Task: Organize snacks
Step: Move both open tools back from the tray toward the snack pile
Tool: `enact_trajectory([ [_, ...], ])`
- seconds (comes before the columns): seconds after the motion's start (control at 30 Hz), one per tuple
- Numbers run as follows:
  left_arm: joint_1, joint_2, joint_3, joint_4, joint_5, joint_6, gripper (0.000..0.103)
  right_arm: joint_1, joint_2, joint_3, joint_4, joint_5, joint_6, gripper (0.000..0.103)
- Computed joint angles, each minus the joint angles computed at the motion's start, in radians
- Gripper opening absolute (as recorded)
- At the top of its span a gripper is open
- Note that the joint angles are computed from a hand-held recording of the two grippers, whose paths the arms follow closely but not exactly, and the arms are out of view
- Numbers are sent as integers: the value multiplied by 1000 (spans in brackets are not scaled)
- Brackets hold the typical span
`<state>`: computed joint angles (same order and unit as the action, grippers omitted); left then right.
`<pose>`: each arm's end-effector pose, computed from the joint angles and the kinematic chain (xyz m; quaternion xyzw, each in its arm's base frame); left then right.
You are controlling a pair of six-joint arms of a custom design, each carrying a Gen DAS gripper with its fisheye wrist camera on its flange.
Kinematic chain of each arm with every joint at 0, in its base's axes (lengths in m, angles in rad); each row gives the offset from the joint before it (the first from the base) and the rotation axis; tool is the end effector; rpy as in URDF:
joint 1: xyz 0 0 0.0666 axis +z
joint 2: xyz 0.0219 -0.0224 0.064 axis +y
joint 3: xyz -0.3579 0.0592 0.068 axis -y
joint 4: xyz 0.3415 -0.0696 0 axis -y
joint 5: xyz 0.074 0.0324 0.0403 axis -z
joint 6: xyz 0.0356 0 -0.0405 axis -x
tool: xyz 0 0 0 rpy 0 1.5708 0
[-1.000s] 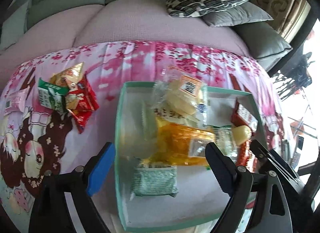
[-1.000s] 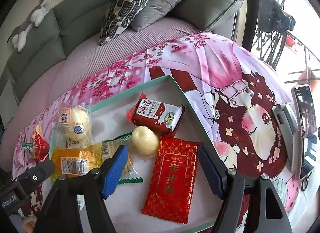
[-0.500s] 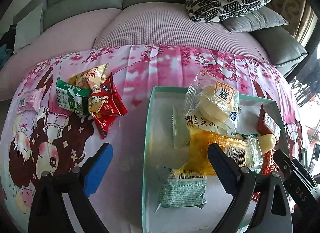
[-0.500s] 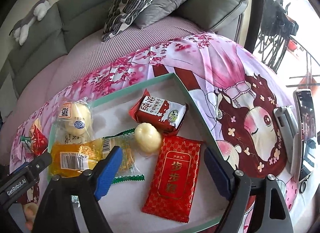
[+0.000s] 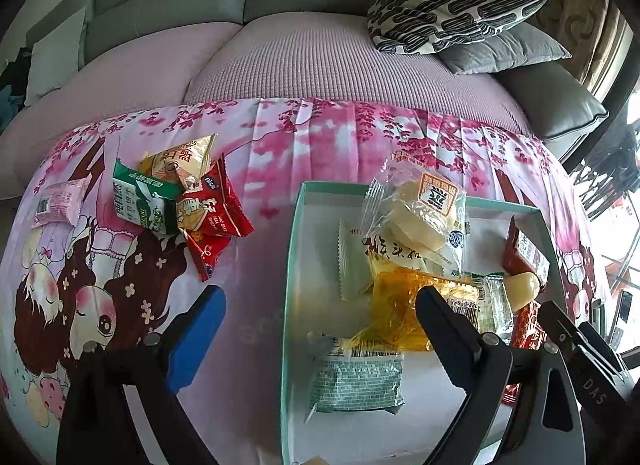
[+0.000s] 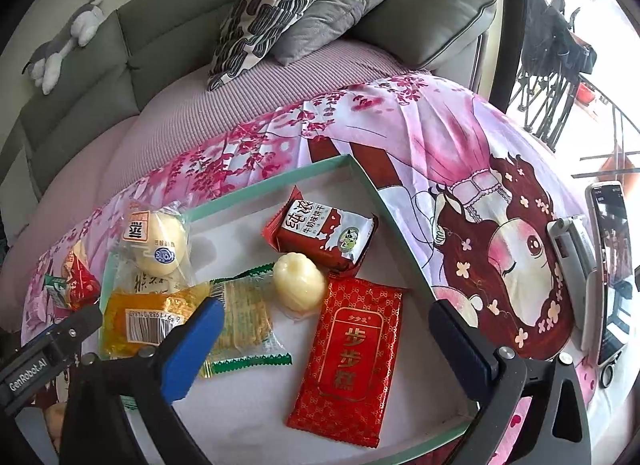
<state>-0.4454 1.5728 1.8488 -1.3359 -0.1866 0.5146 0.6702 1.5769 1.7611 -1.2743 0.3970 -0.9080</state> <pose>0.4289 -0.1979 0.4863 -0.0569 0.9620 -0.0362 0.2648 0.3826 0.2852 0.4558 0.1596 0.9399 0.0307 0.3003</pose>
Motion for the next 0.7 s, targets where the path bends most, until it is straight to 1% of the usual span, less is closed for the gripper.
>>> enact_trajectory([
  [0.17, 11, -10, -4, -14, 0, -1, 96, 7, 5, 15, -10, 5, 6, 103],
  [0.37, 39, -32, -24, -38, -19, -15, 96, 32, 21, 59, -30, 27, 1, 103],
  [0.5, 67, -48, -49, -46, -21, -16, 96, 56, 50, 111, -37, 23, -2, 103],
  [0.7, 117, -74, -83, -68, -22, -26, 96, 100, 117, 205, -52, 11, 31, 103],
])
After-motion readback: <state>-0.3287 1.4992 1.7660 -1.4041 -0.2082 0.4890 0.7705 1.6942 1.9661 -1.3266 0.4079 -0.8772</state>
